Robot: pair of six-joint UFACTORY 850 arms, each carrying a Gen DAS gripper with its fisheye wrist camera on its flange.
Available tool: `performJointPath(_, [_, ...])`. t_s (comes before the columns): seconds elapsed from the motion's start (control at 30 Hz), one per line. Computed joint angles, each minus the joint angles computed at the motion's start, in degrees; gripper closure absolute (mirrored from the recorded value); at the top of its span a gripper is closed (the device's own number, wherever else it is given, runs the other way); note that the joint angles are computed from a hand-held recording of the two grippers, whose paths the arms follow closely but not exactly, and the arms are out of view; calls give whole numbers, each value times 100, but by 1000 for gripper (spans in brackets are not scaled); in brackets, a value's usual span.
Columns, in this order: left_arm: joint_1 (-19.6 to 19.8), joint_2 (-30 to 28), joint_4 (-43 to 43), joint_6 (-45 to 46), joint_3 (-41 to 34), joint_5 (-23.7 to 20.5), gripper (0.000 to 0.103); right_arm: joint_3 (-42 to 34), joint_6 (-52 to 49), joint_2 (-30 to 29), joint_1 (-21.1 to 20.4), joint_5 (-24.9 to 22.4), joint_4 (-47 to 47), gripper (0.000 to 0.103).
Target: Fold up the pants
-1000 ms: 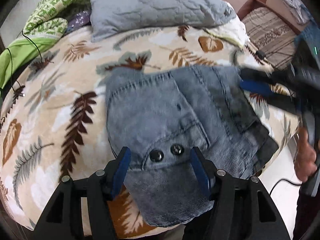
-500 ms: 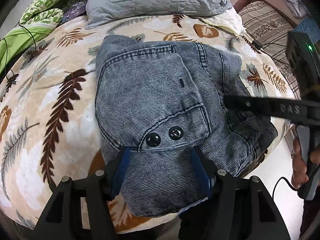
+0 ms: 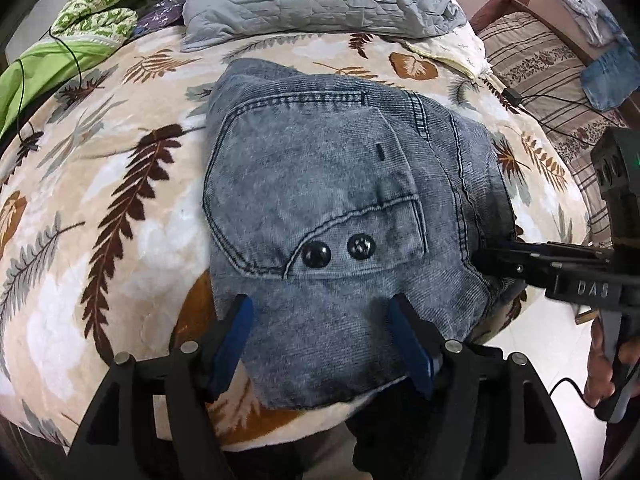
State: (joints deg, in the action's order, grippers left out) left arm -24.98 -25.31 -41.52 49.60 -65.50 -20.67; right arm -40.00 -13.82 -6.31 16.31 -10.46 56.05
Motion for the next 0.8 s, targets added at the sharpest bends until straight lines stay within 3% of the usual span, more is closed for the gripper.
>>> performJointPath(0.13, [59, 19, -364, 384, 116, 27, 30, -302, 914, -32, -170, -586, -892, 65])
performJointPath(0.27, [106, -34, -731, 722, 115, -60, 30, -700, -46, -35, -203, -515, -147, 65])
performJointPath(0.47, [159, 24, -1577, 1659, 291, -1, 29, -1997, 86, -889, -40, -509, -669, 65])
performJointPath(0.6, [173, 73, -2054, 2208, 419, 38, 29, -2865, -87, -1609, -28, -803, -553, 65])
performJointPath(0.67, [203, 74, -2226, 2409, 441, -16, 29, -3380, 140, -2046, -6, -1094, -969, 65])
performJointPath(0.77, [252, 67, -2530, 2758, 476, -68, 29, -4227, 786, -2842, -75, -1983, -1526, 63])
performJointPath(0.8, [257, 78, -2658, 2906, 507, -54, 29, -4570, 1192, -3185, -91, -2367, -1898, 58])
